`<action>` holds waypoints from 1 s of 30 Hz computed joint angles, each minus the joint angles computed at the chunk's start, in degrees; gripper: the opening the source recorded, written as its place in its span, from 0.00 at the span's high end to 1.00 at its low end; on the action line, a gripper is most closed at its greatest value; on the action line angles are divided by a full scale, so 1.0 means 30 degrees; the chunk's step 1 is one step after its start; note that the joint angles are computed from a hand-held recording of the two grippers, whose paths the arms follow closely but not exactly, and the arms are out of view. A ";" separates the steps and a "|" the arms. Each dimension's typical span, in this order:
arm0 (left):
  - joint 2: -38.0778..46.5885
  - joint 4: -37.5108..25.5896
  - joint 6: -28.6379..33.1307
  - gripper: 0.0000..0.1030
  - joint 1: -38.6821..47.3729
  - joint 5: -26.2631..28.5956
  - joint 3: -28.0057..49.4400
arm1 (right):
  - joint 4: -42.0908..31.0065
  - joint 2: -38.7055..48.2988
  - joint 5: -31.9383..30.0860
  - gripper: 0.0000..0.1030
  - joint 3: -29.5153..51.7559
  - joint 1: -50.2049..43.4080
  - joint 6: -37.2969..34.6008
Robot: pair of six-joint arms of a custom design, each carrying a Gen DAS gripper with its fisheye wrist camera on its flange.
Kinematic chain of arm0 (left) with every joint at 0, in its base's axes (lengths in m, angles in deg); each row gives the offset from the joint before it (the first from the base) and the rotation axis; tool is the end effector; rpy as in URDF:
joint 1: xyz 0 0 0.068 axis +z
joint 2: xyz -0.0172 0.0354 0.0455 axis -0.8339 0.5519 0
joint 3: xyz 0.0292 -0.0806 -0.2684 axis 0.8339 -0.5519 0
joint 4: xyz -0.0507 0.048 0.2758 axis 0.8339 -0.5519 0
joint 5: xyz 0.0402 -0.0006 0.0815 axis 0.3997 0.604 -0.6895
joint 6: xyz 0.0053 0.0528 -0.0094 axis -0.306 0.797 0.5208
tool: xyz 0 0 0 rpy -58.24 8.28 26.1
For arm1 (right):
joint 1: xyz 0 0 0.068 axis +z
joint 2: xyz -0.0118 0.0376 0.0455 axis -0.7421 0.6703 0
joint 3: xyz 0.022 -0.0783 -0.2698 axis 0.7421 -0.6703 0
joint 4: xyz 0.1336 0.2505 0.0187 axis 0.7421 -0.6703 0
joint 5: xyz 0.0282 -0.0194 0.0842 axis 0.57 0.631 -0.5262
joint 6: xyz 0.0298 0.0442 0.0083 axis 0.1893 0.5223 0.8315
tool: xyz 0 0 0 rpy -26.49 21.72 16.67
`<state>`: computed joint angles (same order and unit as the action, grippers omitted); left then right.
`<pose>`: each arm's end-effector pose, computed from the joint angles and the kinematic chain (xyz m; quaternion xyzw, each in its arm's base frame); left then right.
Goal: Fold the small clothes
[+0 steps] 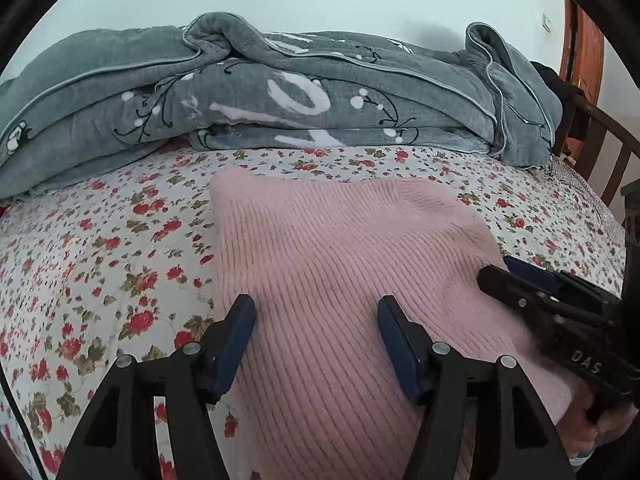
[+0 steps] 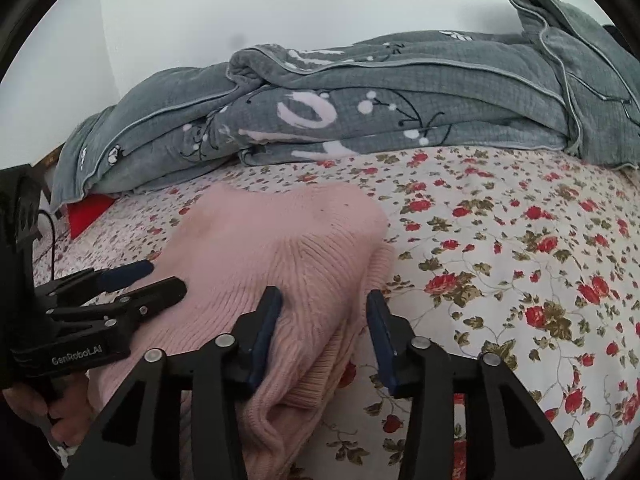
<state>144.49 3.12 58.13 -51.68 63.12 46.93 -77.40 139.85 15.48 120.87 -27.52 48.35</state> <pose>0.2496 0.0093 0.2334 0.1327 0.9131 -0.0951 0.3737 0.2181 0.0788 0.2081 0.0006 0.8990 0.1217 0.4207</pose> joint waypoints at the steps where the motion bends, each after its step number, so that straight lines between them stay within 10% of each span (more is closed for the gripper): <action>1: -0.0198 -0.0318 0.0103 0.39 0.0143 0.0234 0.0014 | -0.0046 -0.0019 0.0108 0.58 0.0004 0.0063 -0.0035; 12: -0.2843 -0.3685 0.3909 0.33 0.3201 0.3953 -0.1148 | -0.2843 -0.2752 0.0238 0.58 -0.0091 0.0373 0.0660; 20: -0.0753 -0.6986 0.5120 0.33 0.6425 0.7502 0.0481 | -0.2952 -0.5859 0.5028 0.55 -0.1094 0.6386 0.1219; 24: -0.0734 -0.7254 0.4909 0.33 0.6840 0.7893 0.0382 | -0.2821 -0.2368 0.9355 0.56 -0.0747 0.9229 -0.0039; 30: -0.1479 -0.7032 0.4975 0.32 0.5499 0.6074 -0.0783 | -0.5095 -0.5140 0.7514 0.56 -0.1243 0.7573 0.0320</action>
<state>140.06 -17.97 73.05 -35.18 81.34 44.58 -92.68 124.43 38.03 117.14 -4.80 49.31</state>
